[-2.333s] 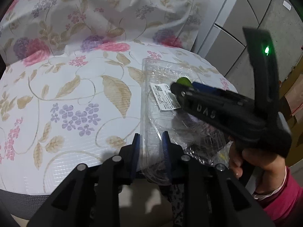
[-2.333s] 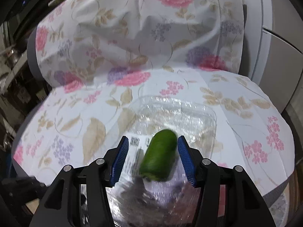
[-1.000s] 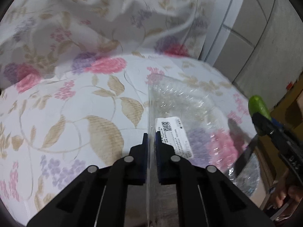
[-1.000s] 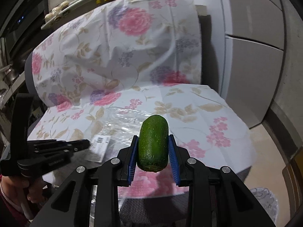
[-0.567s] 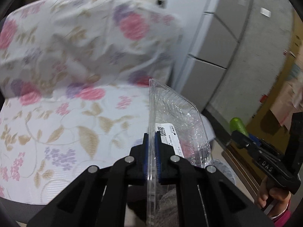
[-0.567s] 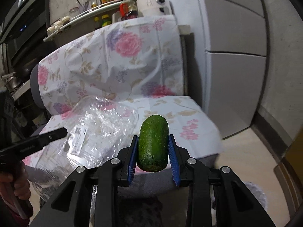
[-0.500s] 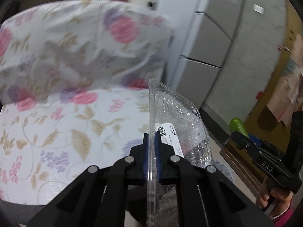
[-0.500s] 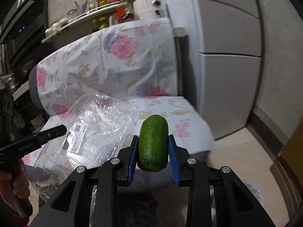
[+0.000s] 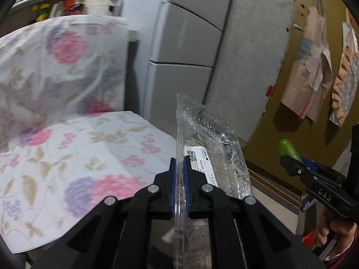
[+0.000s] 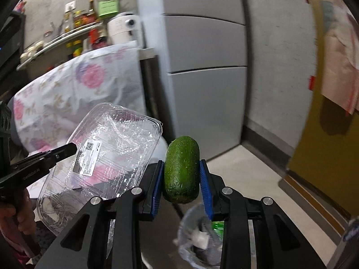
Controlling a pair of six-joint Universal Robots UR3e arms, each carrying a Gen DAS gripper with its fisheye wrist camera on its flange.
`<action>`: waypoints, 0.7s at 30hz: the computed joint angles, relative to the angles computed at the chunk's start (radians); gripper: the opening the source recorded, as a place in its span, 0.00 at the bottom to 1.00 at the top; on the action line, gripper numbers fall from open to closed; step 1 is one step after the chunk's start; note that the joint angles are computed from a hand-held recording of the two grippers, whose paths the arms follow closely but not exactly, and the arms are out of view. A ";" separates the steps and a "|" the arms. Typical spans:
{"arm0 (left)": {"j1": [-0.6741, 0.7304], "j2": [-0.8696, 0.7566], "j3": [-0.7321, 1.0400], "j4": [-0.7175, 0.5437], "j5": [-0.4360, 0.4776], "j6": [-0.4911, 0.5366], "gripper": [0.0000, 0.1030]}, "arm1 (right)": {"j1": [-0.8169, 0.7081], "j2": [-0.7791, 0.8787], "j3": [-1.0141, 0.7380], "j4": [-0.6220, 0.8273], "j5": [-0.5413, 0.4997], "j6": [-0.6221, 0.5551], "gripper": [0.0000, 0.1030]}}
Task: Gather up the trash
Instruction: 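Carry the tray and cucumber over the bin and open both tools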
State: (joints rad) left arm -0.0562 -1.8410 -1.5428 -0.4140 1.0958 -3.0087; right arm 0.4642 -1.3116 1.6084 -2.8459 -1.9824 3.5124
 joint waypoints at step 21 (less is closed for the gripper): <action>-0.318 -0.685 0.815 -0.459 0.194 0.076 0.13 | -0.346 -0.016 0.484 -0.240 0.262 0.102 0.34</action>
